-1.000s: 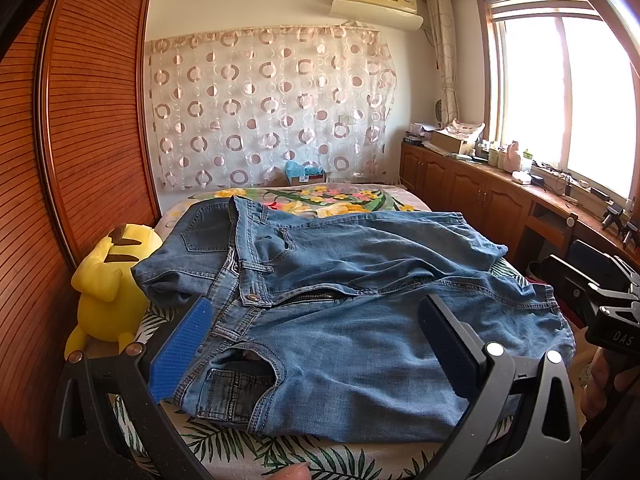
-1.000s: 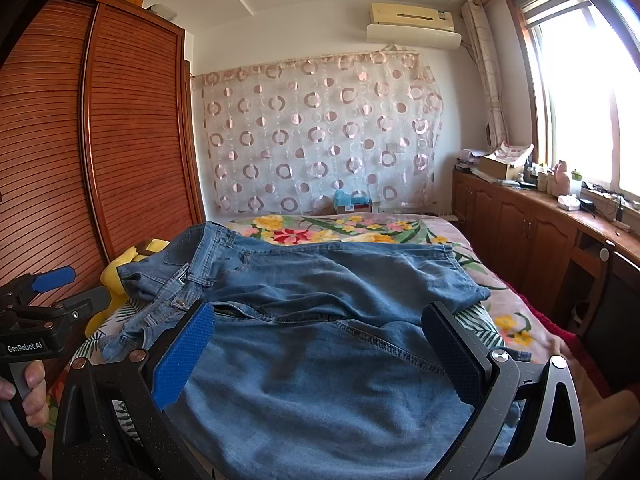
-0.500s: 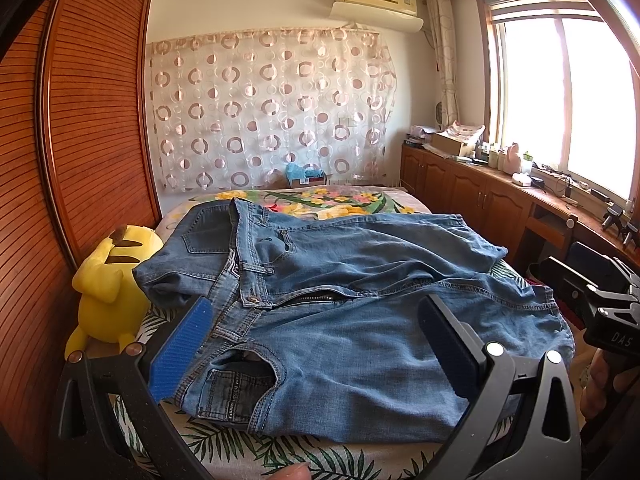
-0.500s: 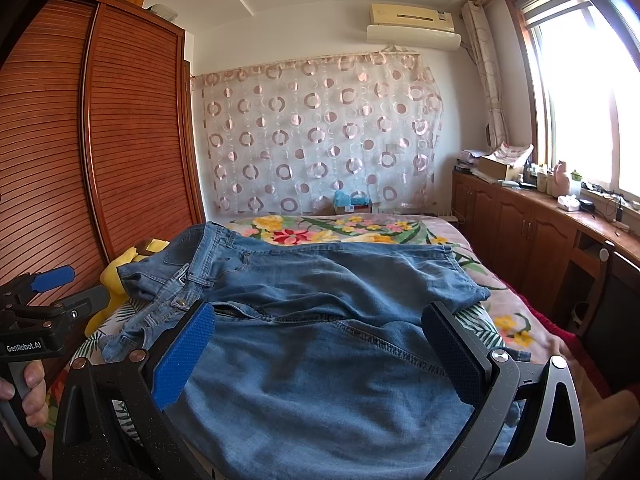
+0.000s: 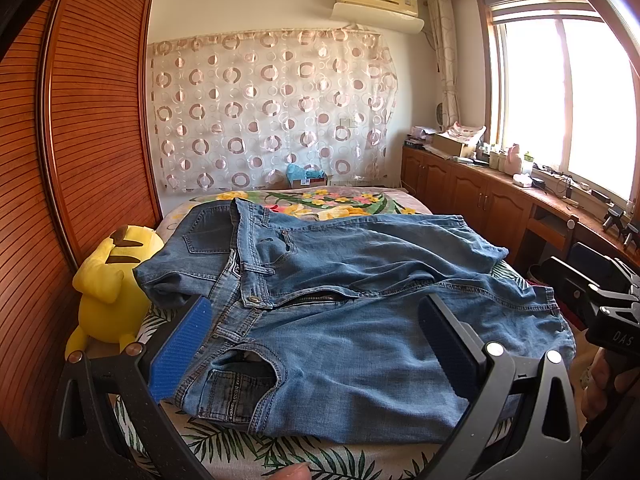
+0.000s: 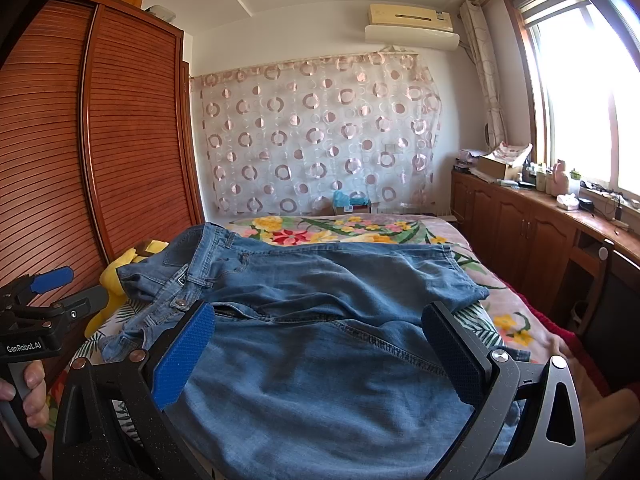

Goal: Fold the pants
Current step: 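Lower both grippers toward the jeans, left gripper at the waistband pocket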

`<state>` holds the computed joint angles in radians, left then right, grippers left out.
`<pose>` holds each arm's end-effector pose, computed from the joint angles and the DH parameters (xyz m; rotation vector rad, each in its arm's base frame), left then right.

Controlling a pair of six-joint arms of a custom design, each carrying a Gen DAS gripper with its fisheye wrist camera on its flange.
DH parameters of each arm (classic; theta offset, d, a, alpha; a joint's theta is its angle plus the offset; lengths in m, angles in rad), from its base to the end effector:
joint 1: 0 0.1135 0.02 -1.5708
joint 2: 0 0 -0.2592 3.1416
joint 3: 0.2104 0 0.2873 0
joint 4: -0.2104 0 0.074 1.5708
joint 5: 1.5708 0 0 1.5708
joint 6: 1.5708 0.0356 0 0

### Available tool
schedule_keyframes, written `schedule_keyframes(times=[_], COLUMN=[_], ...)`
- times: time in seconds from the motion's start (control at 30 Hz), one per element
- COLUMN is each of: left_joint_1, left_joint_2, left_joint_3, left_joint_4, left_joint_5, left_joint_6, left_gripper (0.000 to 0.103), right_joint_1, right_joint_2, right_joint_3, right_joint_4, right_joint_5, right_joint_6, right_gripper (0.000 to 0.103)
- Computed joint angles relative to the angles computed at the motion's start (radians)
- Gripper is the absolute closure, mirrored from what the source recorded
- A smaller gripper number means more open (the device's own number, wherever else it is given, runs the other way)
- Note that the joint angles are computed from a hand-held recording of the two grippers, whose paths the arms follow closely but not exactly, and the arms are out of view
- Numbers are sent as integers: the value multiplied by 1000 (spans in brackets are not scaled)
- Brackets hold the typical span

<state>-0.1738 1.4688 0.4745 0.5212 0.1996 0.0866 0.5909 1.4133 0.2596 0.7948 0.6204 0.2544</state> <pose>0.2883 -0.0578 0.1189 0.3887 2.0062 -0.2584 0.2145 0.1190 0.1008 0.0936 1.8583 -0.0148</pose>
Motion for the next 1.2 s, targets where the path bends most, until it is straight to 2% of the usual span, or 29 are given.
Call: schedule_keyframes(times=[0.1, 0.23, 0.27, 0.5, 0.83, 1.2], left_joint_1=[-1, 2, 33, 66, 99, 192], left_joint_2=[-4, -28, -41, 44, 208, 349], left_joint_3=[2, 30, 50, 115, 141, 209], left_joint_4=[-9, -82, -125, -165, -88, -72], left_joint_5=[-2, -6, 19, 32, 24, 42], left_joint_6=[1, 6, 21, 41, 62, 101], left_gripper=[0, 0, 0, 0, 0, 0], right_joint_1=[-1, -8, -11, -52, -149, -164], right_joint_2=[2, 8, 14, 42, 76, 117], right_joint_3=[1, 3, 4, 4, 10, 96], right_joint_4=[0, 0, 1, -6, -67, -262], right_joint_5=[-2, -8, -11, -31, -65, -55], right_joint_6=[1, 2, 3, 7, 27, 66], right_gripper=[0, 0, 0, 0, 0, 0])
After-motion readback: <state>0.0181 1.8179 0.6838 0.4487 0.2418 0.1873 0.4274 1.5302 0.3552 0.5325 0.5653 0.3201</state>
